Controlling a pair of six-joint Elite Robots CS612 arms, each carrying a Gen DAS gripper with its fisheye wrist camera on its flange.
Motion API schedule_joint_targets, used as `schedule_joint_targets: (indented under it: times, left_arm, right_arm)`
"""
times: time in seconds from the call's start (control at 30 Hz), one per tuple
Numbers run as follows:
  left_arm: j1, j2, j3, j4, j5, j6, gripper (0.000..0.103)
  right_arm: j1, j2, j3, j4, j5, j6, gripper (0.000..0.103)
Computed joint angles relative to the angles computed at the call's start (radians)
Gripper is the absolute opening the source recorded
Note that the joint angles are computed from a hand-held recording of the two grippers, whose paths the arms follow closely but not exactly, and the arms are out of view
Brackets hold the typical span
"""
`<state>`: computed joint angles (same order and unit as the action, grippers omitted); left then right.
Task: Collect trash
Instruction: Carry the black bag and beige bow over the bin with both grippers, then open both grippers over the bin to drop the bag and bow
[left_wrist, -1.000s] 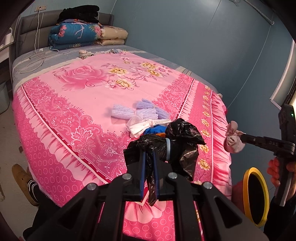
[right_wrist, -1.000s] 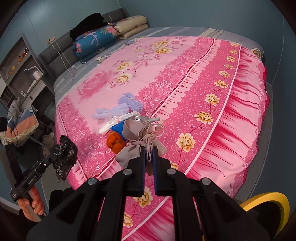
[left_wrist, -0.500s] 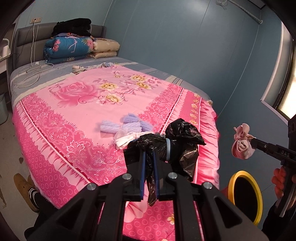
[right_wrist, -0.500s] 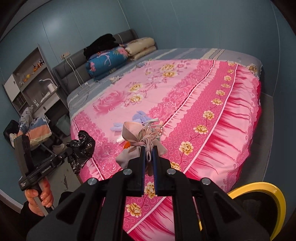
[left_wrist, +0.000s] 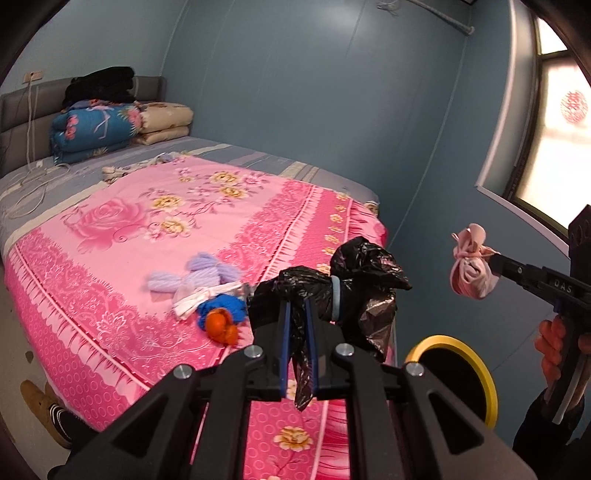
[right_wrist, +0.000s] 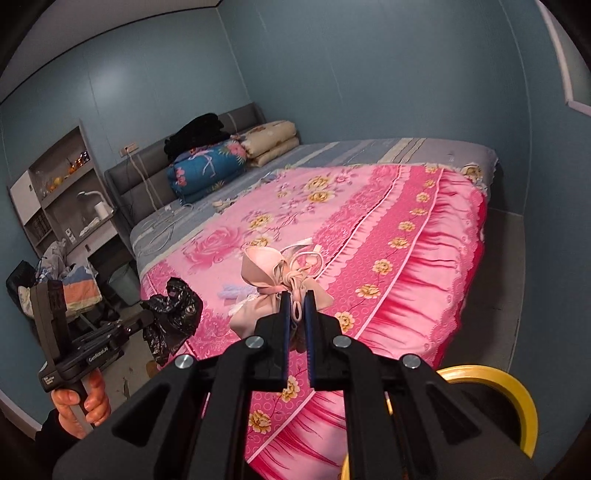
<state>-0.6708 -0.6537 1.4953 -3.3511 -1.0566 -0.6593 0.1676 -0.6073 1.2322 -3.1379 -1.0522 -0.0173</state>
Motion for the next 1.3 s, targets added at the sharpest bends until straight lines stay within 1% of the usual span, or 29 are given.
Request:
schedule_joint_targets:
  times: [0.13,0.3,0.4,0.43,0.63,0.7,0.77,0.9,1.07,1.23,1.3]
  left_arm:
    - [-0.01,0.01,-0.031,0.005,-0.028,0.041,0.007]
    - [-0.026,0.028,-0.078,0.017,-0.069,0.102,0.007]
    - [-0.034,0.039,-0.105,0.018,-0.099,0.135,0.007]
    - [-0.035,0.042,-0.11,0.017,-0.108,0.144,0.007]
    - [-0.05,0.071,-0.17,0.053,-0.174,0.205,0.007]
    - [-0.053,0.081,-0.188,0.066,-0.192,0.216,0.007]
    - [-0.055,0.095,-0.211,0.08,-0.22,0.228,0.007]
    - [-0.056,0.12,-0.254,0.103,-0.283,0.239,0.007]
    - [-0.055,0.157,-0.317,0.148,-0.382,0.24,0.007]
    - [-0.059,0.189,-0.367,0.216,-0.439,0.245,0.007]
    - [-0.061,0.201,-0.385,0.242,-0.456,0.249,0.007]
  right_arm:
    - [-0.018,-0.023,0.043,-0.076,-0.002,0.044,0.007]
    - [-0.034,-0.047,0.089,-0.145,-0.035,0.085,0.007]
    - [-0.043,-0.057,0.108,-0.171,-0.052,0.107,0.007]
    - [-0.047,-0.062,0.119,-0.186,-0.068,0.117,0.007]
    - [-0.066,-0.076,0.152,-0.234,-0.101,0.156,0.007]
    - [-0.072,-0.081,0.165,-0.249,-0.128,0.165,0.007]
    - [-0.077,-0.086,0.177,-0.262,-0.138,0.176,0.007]
    - [-0.093,-0.089,0.191,-0.274,-0.137,0.19,0.007]
    - [-0.109,-0.083,0.192,-0.27,-0.139,0.215,0.007]
    - [-0.111,-0.073,0.185,-0.249,-0.16,0.224,0.007]
    - [-0.117,-0.065,0.179,-0.241,-0.145,0.228,0.007]
